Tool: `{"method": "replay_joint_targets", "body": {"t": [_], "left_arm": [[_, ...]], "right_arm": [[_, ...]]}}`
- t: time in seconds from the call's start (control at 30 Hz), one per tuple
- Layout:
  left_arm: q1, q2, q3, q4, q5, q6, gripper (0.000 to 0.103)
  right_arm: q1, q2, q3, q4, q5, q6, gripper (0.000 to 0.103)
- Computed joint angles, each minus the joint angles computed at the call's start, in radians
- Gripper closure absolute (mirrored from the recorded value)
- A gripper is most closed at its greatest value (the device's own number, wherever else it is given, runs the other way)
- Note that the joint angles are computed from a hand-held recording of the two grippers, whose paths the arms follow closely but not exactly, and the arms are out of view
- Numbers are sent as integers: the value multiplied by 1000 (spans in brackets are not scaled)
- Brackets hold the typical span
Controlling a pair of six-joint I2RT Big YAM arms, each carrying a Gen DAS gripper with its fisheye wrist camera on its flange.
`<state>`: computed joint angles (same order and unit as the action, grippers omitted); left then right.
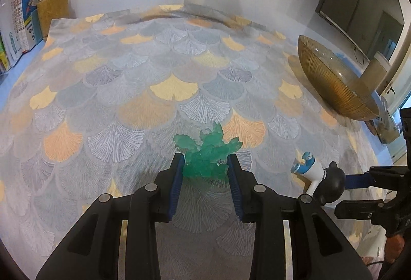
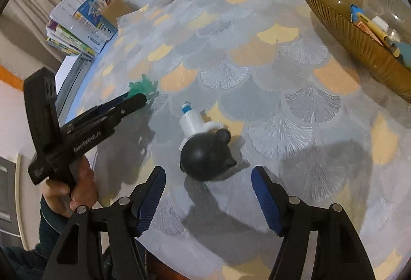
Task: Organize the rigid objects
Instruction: 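Grasp green figure with left tool while right tool grasps black-headed figurine, then carry green figure and figurine over the bowl and open both tools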
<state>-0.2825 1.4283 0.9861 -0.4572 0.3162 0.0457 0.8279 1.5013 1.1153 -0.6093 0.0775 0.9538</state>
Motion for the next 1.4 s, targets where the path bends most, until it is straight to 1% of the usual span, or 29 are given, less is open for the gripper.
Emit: {"method": "replay_joint_targets", "body": {"t": [0.1,0.2,0.23,0.27,0.3,0.33,0.37,0.4,0.43,0.47,0.5,0.57,0.63,0.7,0.8,0.87,0.93,1.0,1.1,1.2,1.27,1.33,1.4], "left_arm": [[-2,-2,-3,4,-4,2,71],[-3,-3,-6,9,-8,6,71],[-4,-3,-6,9,-8,9,71],[-4,-3,-6,8,-8,10,71],[-4,-3,-5,8,-8,11,71],[-4,-2,-5,7,-9,11,72],[-4,-2,-3,5,-6,12,72],[-5,-2,-2,1,-7,13,72],[-6,-1,2,-7,-5,17,72],[-6,1,9,-20,2,21,72],[-5,2,17,-35,21,23,72],[-9,-8,30,-46,49,21,72],[-27,-29,46,-44,49,27,72],[-52,-45,75,-45,39,37,72],[-92,-50,133,-51,34,40,72],[-123,-40,178,-53,20,41,72],[-166,-20,229,-45,4,39,72],[-215,19,288,-43,-10,28,72],[-282,94,377,-52,-32,31,72],[-327,185,475,-90,-37,30,72],[-352,251,544,-126,-45,29,72],[-373,294,592,-157,-45,28,72],[-391,321,619,-163,-45,20,72]], "right_arm": [[14,-2,9,-36,51,-7,35],[26,48,60,-63,99,-28,35],[32,58,70,-73,129,-35,35],[41,78,92,-95,170,-40,38],[49,94,112,-120,203,-41,47],[61,118,143,-164,250,-46,51],[68,128,158,-184,271,-53,54],[73,133,164,-180,274,-59,54],[73,123,148,-149,260,-60,54],[72,112,133,-120,247,-59,62],[71,100,121,-96,239,-58,62],[72,72,109,-93,261,-54,62],[74,32,99,-118,326,-44,62],[65,-23,70,-118,368,-32,62],[41,-145,2,-107,423,0,62],[23,-238,-46,-107,482,11,62],[1,-313,-76,-141,539,31,62],[-38,-390,-120,-178,586,72,62],[-113,-463,-169,-210,587,111,62],[-218,-508,-210,-198,558,100,62],[-269,-511,-219,-201,538,97,62],[-316,-501,-224,-194,507,82,62],[-351,-487,-225,-178,482,71,62]]}}
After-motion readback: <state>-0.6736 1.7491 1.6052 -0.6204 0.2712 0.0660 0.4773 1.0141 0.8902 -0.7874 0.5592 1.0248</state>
